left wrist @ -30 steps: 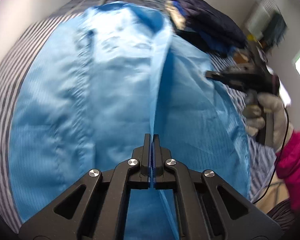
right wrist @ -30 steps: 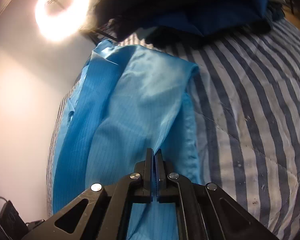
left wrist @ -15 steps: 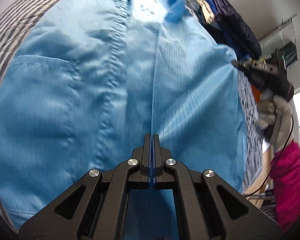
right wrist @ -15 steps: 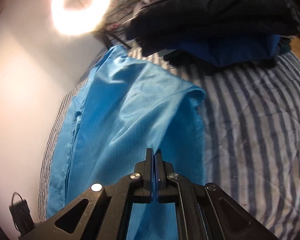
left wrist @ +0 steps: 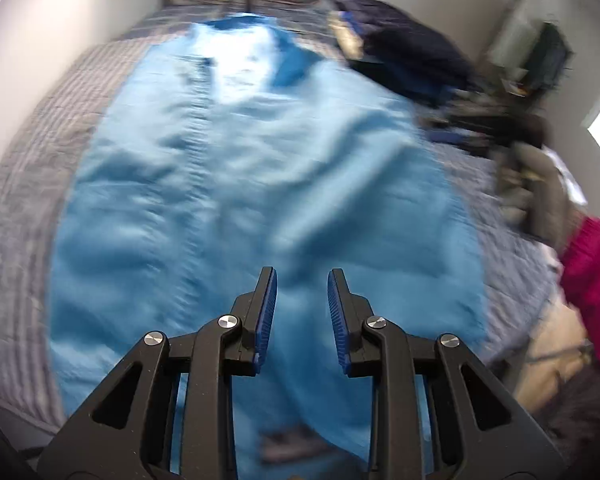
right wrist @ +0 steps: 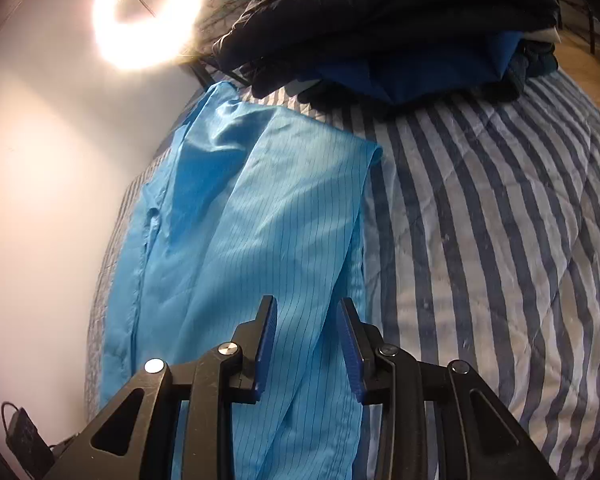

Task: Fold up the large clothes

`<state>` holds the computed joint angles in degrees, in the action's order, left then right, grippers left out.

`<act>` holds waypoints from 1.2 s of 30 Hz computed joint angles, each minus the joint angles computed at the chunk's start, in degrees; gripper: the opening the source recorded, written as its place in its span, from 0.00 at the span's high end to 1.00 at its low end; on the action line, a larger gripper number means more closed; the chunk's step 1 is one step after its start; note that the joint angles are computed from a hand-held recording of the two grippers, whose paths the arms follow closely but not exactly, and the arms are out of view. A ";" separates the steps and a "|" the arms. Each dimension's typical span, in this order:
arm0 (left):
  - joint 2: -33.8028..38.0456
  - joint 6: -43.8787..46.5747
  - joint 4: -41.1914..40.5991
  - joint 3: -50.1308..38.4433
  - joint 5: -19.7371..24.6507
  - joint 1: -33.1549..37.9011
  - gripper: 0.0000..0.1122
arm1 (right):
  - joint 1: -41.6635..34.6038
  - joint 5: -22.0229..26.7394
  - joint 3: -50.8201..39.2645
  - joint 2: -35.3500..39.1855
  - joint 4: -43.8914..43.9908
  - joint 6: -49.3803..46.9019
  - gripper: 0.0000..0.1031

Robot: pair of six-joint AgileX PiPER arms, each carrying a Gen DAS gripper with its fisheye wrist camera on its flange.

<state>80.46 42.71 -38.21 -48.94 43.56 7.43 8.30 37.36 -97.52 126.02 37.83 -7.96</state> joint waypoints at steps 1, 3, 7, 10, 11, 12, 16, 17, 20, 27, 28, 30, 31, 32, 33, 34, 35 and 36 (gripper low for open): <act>-1.14 1.34 -1.02 0.99 2.21 -0.43 0.77 | -0.25 0.00 1.00 -0.61 0.93 -0.70 0.67; -2.95 3.91 -3.08 3.51 6.01 -2.07 0.76 | -0.67 0.02 2.26 -1.30 2.51 -1.54 0.66; -4.23 3.32 -3.00 6.71 7.59 -7.98 0.56 | -1.98 0.34 5.38 -2.94 7.72 -5.11 0.65; -4.86 1.45 -3.03 8.63 6.57 -11.57 0.56 | -1.41 0.89 4.49 -2.59 5.85 -3.46 0.65; -5.33 0.14 -2.16 9.07 5.19 -13.28 0.56 | -1.27 1.07 4.23 -2.48 5.81 -3.34 0.65; -5.94 -1.04 -1.08 9.56 3.87 -14.92 0.56 | -1.14 1.31 3.73 -2.15 6.02 -3.32 0.65; -5.89 -8.04 6.39 10.14 -1.49 -22.06 0.56 | -0.62 2.48 -0.44 0.59 5.17 -2.79 0.64; -5.78 -9.35 7.54 10.70 -2.38 -23.30 0.57 | -0.57 2.81 -1.53 1.31 4.84 -2.50 0.64; -4.21 -10.19 7.78 11.18 -3.97 -24.79 0.86 | -0.83 2.93 -3.47 2.86 4.24 -1.23 0.60; -6.48 -7.63 4.73 11.60 -2.47 -23.42 0.99 | -2.06 3.31 -7.79 6.93 4.76 -0.08 0.60; -6.65 -7.26 3.95 11.41 -1.77 -23.34 0.99 | -2.19 3.49 -8.79 7.85 4.78 0.29 0.60; -6.31 -6.47 1.78 10.88 -0.14 -23.04 1.00 | -2.52 3.66 -10.12 9.16 5.70 0.07 0.61; -6.20 -6.38 0.76 10.63 0.55 -23.10 1.00 | -2.59 3.88 -11.33 10.05 5.53 0.54 0.64; -6.17 -6.69 0.27 10.45 0.71 -23.57 1.00 | -2.71 4.10 -12.33 10.73 5.41 0.76 0.66; -6.35 -7.11 0.05 10.25 0.90 -24.26 1.00 | -2.77 4.16 -13.45 11.46 5.35 1.01 0.68; -6.44 -7.46 -0.14 10.08 0.91 -24.92 1.00 | -2.88 4.05 -14.26 11.98 5.17 1.25 0.75; -6.52 -7.44 -0.96 9.91 1.26 -25.26 1.00 | -2.98 4.18 -15.16 12.49 4.62 1.75 0.84; -6.29 -7.30 -1.84 9.70 1.57 -25.48 1.00 | -3.06 4.30 -15.93 13.00 4.40 2.00 0.88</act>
